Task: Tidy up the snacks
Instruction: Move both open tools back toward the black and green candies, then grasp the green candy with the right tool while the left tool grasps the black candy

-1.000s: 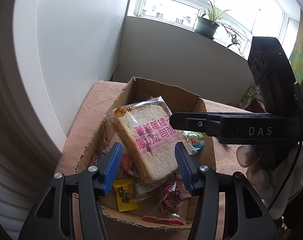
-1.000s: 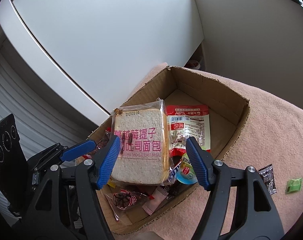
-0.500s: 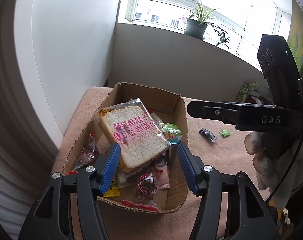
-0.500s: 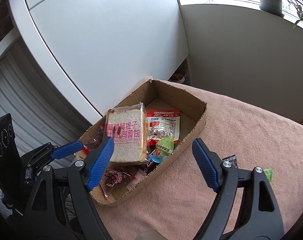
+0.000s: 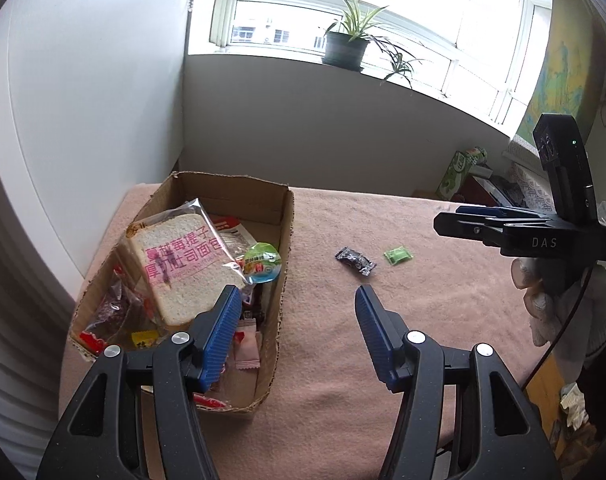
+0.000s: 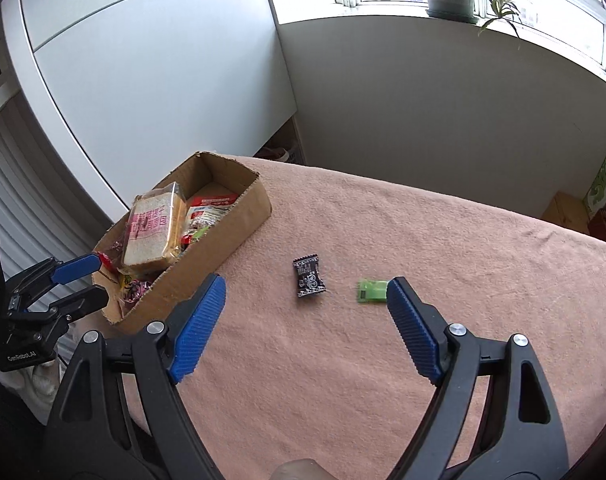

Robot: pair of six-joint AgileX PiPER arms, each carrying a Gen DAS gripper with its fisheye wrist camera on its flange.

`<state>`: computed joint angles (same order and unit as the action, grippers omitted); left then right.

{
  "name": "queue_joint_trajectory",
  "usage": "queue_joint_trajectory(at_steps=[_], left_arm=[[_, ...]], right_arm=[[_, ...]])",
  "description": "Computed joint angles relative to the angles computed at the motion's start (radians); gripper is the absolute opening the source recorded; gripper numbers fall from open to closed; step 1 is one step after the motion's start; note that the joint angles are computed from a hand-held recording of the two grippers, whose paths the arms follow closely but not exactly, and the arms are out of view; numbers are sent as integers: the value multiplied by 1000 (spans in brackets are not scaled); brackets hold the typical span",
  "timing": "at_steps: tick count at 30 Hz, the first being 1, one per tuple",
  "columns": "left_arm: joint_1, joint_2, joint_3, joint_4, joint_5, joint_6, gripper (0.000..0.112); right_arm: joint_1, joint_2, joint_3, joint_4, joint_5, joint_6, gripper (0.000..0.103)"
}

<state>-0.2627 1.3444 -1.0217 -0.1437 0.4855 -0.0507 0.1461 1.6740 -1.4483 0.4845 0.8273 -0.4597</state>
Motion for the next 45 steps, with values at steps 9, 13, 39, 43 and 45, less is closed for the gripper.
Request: queue_joint_trajectory(at_steps=[9, 13, 39, 43, 45], left_arm=[[-153, 116, -55, 57, -17, -102, 59], [-192, 186, -96, 69, -15, -135, 59], [-189, 582, -501, 122, 102, -292, 58], [-187, 617, -534, 126, 114, -285, 58], [-186, 631, -549, 133, 120, -291, 55]], right_arm=[[-137, 27, 87, 100, -33, -172, 85], [-171, 48, 105, 189, -78, -291, 85], [-34, 378, -234, -122, 37, -503, 59], [-34, 402, -267, -101, 43, -508, 57], [-33, 412, -278, -86, 46, -515, 52]])
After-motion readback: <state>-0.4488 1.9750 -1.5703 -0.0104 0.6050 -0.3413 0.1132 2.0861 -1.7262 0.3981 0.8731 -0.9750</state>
